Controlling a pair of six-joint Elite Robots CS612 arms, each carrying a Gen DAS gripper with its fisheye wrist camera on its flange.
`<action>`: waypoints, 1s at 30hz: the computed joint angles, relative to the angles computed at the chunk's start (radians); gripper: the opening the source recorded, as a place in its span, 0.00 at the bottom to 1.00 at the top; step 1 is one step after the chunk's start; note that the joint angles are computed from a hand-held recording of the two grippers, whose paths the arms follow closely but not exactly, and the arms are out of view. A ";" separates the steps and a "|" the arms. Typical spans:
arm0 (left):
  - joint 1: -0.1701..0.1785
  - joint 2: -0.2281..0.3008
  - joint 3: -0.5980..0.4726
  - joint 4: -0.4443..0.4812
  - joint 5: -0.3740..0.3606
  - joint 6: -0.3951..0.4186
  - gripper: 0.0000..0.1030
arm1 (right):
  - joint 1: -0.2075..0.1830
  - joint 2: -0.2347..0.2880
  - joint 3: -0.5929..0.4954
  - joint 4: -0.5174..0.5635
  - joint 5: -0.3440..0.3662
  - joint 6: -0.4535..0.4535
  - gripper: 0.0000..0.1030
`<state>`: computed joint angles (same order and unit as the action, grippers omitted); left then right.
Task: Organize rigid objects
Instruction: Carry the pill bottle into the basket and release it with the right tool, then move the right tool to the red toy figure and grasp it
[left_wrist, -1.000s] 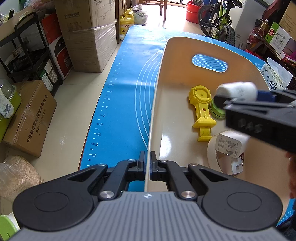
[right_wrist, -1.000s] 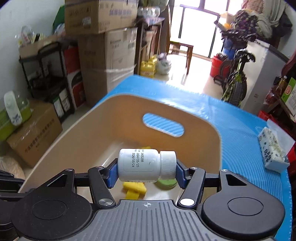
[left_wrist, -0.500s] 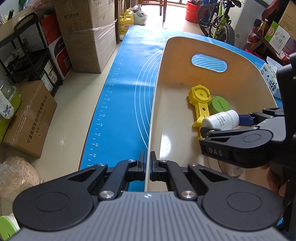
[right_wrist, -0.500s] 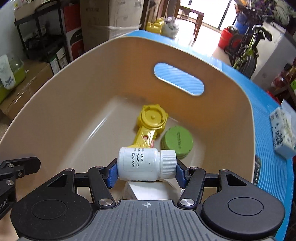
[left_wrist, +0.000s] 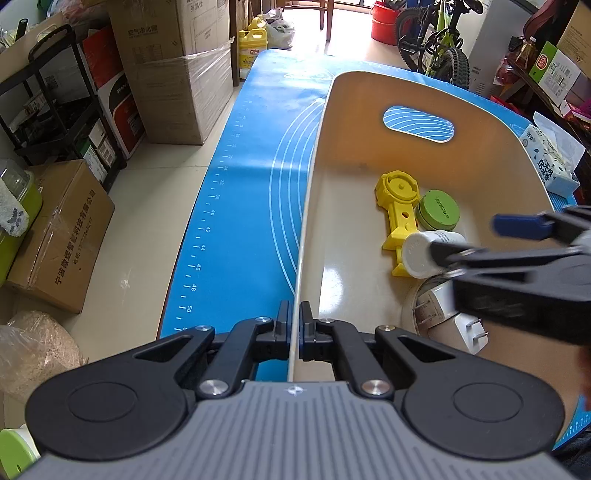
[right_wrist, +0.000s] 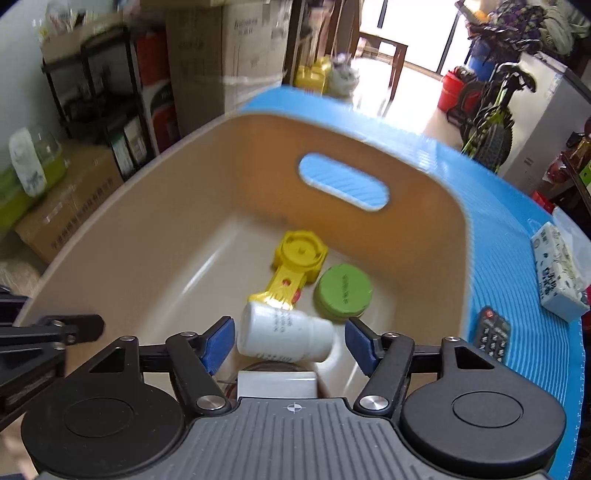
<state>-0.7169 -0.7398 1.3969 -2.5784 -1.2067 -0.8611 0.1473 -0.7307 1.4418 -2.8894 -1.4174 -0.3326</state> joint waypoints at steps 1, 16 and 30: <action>0.000 0.000 0.000 0.001 0.001 0.000 0.05 | -0.007 -0.008 0.012 -0.025 0.015 0.007 0.72; 0.000 -0.002 0.004 -0.007 -0.005 -0.001 0.05 | -0.108 -0.056 0.101 -0.265 0.008 0.160 0.74; 0.000 -0.004 0.007 -0.009 -0.006 -0.003 0.05 | -0.170 -0.034 0.123 -0.046 -0.151 0.098 0.75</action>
